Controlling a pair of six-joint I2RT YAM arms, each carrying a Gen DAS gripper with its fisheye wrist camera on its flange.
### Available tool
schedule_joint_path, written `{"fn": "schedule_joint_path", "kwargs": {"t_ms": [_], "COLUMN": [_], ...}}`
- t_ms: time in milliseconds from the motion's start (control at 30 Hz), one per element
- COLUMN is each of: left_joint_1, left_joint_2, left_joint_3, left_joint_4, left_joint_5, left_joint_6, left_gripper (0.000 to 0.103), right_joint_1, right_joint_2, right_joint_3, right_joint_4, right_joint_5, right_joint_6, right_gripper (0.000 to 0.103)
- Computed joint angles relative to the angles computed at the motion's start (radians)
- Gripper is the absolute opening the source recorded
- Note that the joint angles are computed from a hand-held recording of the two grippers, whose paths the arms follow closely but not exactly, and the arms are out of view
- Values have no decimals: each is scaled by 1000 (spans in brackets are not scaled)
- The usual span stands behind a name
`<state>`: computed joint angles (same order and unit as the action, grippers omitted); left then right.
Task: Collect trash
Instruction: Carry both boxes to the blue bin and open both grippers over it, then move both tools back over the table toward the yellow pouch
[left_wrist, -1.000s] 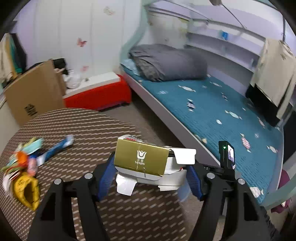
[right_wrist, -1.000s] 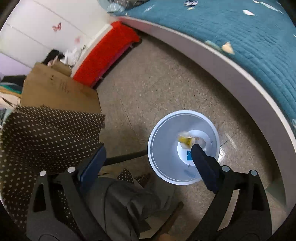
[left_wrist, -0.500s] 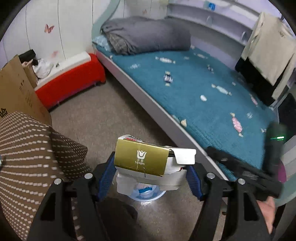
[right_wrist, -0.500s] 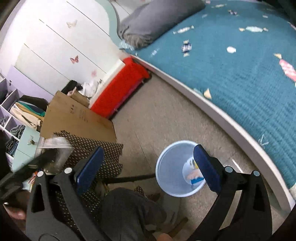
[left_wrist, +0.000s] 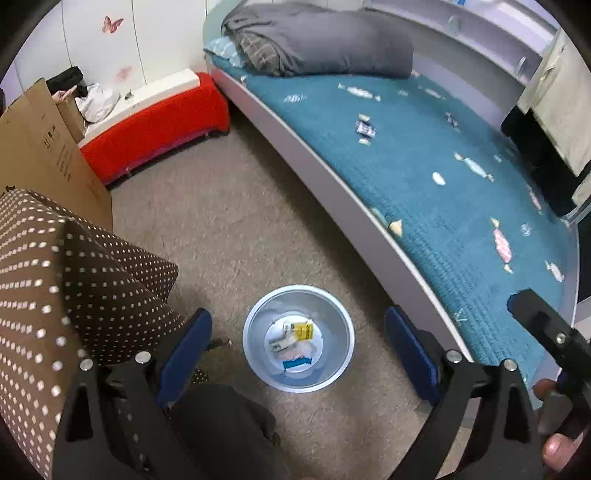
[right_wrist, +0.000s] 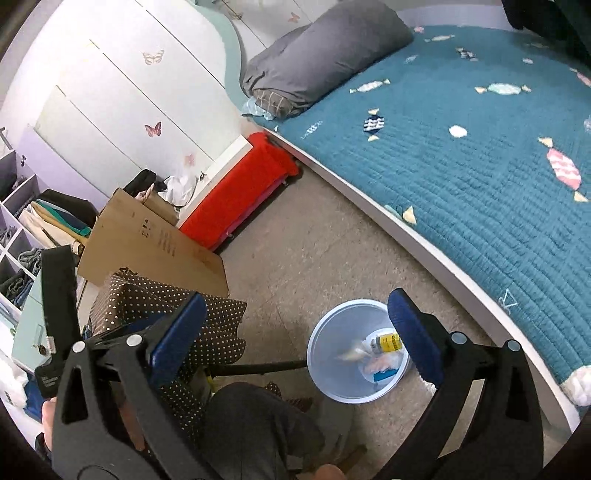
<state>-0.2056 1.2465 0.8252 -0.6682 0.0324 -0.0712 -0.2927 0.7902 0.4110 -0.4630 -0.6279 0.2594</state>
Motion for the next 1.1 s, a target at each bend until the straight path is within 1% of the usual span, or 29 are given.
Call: {"fn": "schedule_joint_path", "kwargs": {"t_ms": [133,233,333,433,533,567,667,767,800,900,967,1000,1100], "left_joint_1": [14,46,86,149,257,288,538,780,886,1137,1286,1348,1509], "left_joint_2": [-112,-215,-313,-407,-474,-487,-530,-512,-500,-443,-393,-370,-294], "left_joint_3": [-2,7,24,49,81,90,127,165,178,216,243,256,293], "left_joint_4": [-46,-100,-158,-221,-286,-305,-393,-472,-503,-594,-653,-681,-757], "left_joint_5": [25,47,67,90,155,175,338,488,545,671,737,764,824], "left_joint_6": [17,26,43,89,161,184,352,519,595,796,927,986,1157], "left_gripper": [94,94,95,95,96,96,96,96,96,96,96,96,96], "right_joint_1": [23,76,119,221,360,424,654,828,895,1037,1113,1163,1244], "right_joint_2": [-82,-159,-208,-237,-243,-241,-218,-168,-147,-92,-43,-11,60], "right_joint_3": [25,66,109,161,211,228,270,307,321,347,370,389,428], "right_joint_4": [-50,-105,-149,-182,-197,-201,-197,-183,-175,-152,-130,-125,-101], "right_joint_5": [43,116,136,214,312,361,532,644,690,774,815,846,883], "right_joint_6": [40,66,90,135,182,203,273,318,334,375,391,399,403], "right_gripper": [97,97,97,97,97,97,97,97,97,97,97,97,97]}}
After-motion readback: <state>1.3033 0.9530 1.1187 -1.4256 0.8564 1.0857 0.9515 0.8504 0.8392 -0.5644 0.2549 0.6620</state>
